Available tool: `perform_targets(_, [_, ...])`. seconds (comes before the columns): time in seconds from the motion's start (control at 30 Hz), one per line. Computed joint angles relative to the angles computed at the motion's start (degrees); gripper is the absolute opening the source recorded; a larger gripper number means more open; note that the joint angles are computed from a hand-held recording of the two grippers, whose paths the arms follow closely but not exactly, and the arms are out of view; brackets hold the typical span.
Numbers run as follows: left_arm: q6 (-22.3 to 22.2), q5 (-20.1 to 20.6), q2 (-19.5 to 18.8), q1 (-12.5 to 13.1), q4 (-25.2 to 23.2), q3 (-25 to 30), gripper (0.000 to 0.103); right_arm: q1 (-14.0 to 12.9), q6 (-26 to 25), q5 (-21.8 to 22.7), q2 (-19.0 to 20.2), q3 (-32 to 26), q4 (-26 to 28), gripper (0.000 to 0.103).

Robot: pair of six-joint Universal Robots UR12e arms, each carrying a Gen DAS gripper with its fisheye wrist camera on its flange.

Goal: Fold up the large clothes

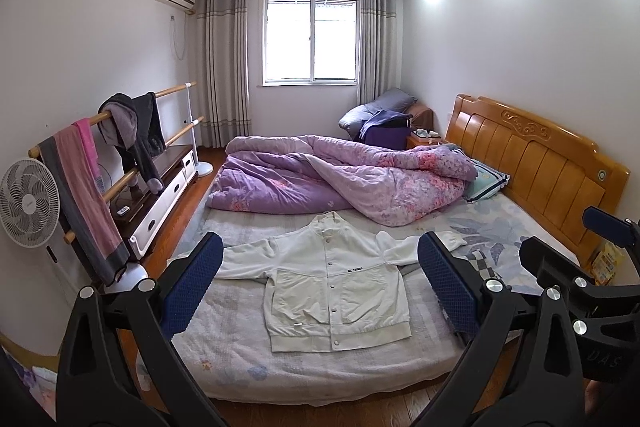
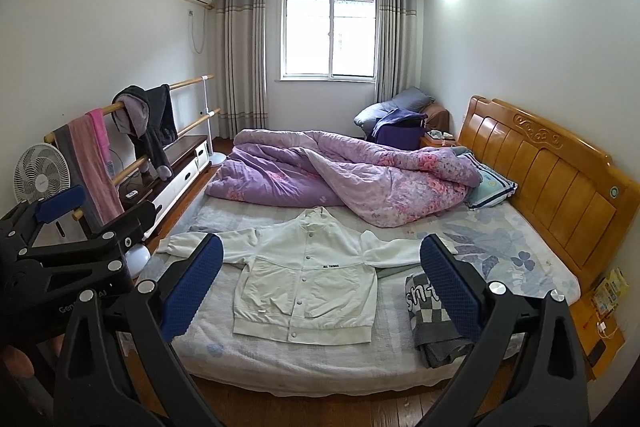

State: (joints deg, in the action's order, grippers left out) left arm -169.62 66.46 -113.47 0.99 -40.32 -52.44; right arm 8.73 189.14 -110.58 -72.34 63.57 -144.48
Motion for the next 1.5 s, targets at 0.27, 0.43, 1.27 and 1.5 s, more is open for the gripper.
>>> perform_targets(0.27, [0.0, -0.4, -0.3, 0.0, -0.3, 0.5, 0.098, 0.3, 0.1, -0.5, 0.1, 0.0, 0.2, 0.095])
perform_targets(0.43, [-0.1, -0.4, -0.3, 0.0, -0.5, 0.6, 0.098, 0.3, -0.2, -0.7, 0.1, -0.1, 0.5, 0.095])
perform_targets(1.27, [0.2, -0.6, -0.8, -0.4, -0.5, 0.9, 0.098, 0.1, 1.2, -1.2, 0.0, 0.0, 1.3, 0.095])
perform_targets(1.5, [0.4, -0.7, -0.9, -0.3, -0.6, 1.0, 0.098, 0.0, 1.3, -1.1, 0.0, 0.0, 1.5, 0.095])
